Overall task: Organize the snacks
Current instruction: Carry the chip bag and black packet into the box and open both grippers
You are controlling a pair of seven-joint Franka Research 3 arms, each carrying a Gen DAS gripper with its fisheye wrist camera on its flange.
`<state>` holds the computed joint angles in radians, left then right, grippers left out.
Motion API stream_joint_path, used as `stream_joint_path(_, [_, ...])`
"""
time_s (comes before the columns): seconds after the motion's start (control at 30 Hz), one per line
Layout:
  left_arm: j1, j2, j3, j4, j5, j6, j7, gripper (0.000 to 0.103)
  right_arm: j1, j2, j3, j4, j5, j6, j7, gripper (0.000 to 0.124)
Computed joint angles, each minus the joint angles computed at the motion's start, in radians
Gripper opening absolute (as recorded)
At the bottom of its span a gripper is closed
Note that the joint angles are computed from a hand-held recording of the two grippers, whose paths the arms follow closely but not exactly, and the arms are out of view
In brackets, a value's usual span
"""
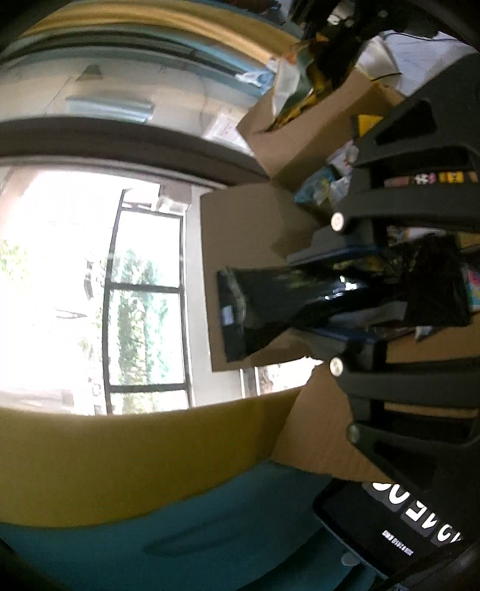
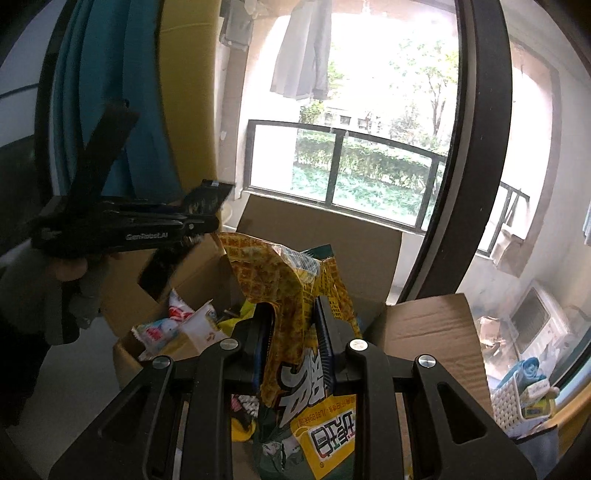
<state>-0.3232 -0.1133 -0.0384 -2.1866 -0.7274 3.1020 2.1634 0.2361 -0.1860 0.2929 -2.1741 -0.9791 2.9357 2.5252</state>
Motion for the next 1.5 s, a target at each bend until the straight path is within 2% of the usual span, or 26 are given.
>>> stream_joint_path(0.07, [-0.029, 0.000, 0.028, 0.011, -0.103, 0.005, 0.070, 0.063, -0.005, 0.015, 0.004, 0.018, -0.022, -0.006, 0.016, 0.025])
stream_joint_path(0.13, [-0.055, -0.012, 0.053, 0.016, -0.240, 0.002, 0.185, 0.075, -0.001, 0.033, 0.001, 0.040, -0.047, -0.016, 0.034, 0.025])
stream_joint_path(0.27, [-0.068, -0.049, 0.058, -0.008, -0.375, 0.041, 0.307, 0.075, 0.028, 0.072, -0.029, 0.076, -0.056, -0.026, 0.032, 0.025])
stream_joint_path(0.37, [-0.120, -0.100, 0.102, -0.036, -0.513, 0.058, 0.436, 0.075, 0.057, 0.104, -0.050, 0.110, -0.072, -0.034, 0.050, 0.025])
stream_joint_path(0.6, [-0.137, -0.165, 0.128, -0.066, -0.600, 0.077, 0.522, 0.075, 0.143, 0.191, -0.108, 0.209, -0.075, -0.058, 0.028, 0.025])
stream_joint_path(0.63, [-0.141, -0.174, 0.134, -0.072, -0.609, 0.079, 0.535, 0.075, 0.158, 0.205, -0.114, 0.228, -0.079, -0.068, 0.024, 0.022])
stream_joint_path(0.73, [-0.148, -0.199, 0.148, -0.086, -0.630, 0.080, 0.556, 0.075, 0.198, 0.247, -0.136, 0.282, -0.061, -0.080, -0.010, 0.021])
stream_joint_path(0.9, [-0.138, -0.215, 0.156, -0.104, -0.611, 0.073, 0.532, 0.075, 0.262, 0.320, -0.180, 0.376, -0.038, -0.107, -0.047, 0.018])
stream_joint_path(1.1, [-0.161, -0.243, 0.185, -0.128, -0.596, 0.073, 0.524, 0.075, 0.311, 0.313, -0.218, 0.379, -0.026, -0.126, -0.044, 0.019])
stream_joint_path(1.23, [-0.196, -0.265, 0.211, -0.148, -0.580, 0.082, 0.516, 0.075, 0.312, 0.283, -0.209, 0.352, -0.015, -0.149, -0.050, 0.019])
stream_joint_path(1.37, [-0.217, -0.311, 0.218, -0.196, -0.508, 0.092, 0.459, 0.075, 0.299, 0.235, -0.186, 0.305, -0.019, -0.165, -0.033, 0.019])
stream_joint_path(1.5, [-0.199, -0.374, 0.179, -0.262, -0.428, 0.099, 0.374, 0.075, 0.275, 0.175, -0.152, 0.250, -0.030, -0.170, -0.007, 0.019])
